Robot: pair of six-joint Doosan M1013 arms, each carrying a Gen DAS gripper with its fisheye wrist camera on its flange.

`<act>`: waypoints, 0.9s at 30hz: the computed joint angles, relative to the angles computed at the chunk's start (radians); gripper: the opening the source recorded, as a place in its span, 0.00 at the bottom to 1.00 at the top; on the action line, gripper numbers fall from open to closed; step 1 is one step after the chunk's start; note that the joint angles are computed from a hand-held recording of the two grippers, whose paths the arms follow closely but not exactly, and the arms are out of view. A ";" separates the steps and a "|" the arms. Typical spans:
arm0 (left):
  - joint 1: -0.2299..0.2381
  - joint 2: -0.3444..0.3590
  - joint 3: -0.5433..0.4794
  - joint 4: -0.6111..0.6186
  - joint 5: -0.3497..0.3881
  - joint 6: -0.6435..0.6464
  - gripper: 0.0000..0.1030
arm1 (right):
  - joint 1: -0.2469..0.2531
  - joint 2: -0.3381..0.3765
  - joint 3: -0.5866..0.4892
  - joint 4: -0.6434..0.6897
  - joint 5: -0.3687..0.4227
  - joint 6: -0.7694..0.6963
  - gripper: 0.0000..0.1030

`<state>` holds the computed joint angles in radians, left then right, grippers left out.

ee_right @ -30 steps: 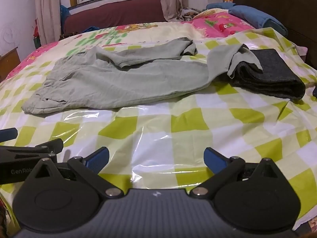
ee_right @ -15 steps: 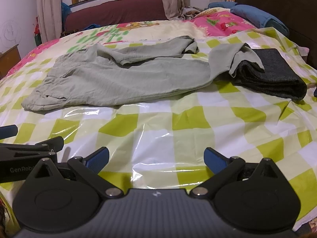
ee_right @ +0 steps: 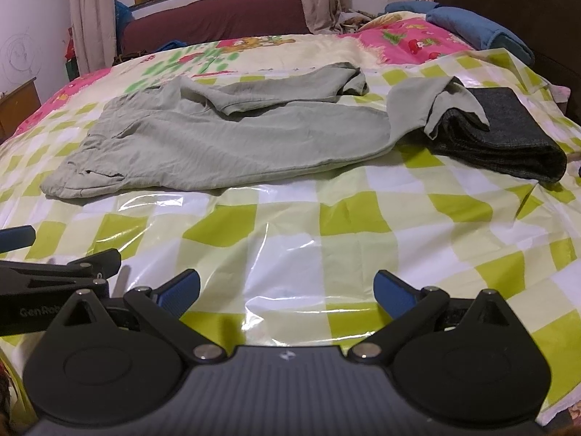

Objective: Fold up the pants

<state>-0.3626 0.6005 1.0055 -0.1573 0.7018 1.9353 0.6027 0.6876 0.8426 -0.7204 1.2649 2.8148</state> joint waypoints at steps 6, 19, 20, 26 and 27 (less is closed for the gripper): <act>0.001 0.001 -0.001 -0.001 0.002 0.001 1.00 | 0.000 0.001 -0.002 0.000 0.001 -0.001 0.98; 0.011 0.021 -0.038 -0.008 0.015 -0.023 1.00 | -0.010 0.016 -0.032 0.012 -0.034 -0.022 0.98; 0.012 0.025 -0.046 -0.002 0.013 -0.031 1.00 | -0.013 0.020 -0.041 0.012 -0.040 -0.030 0.98; 0.034 0.067 -0.127 0.049 0.001 -0.108 1.00 | -0.033 0.064 -0.126 0.049 -0.065 -0.121 0.98; 0.038 0.079 -0.147 0.062 0.002 -0.117 1.00 | -0.036 0.075 -0.147 0.058 -0.068 -0.145 0.98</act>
<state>-0.3244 0.6794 0.8588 -0.0955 0.7042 1.8183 0.5662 0.7625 0.6952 -0.6628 1.1967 2.6693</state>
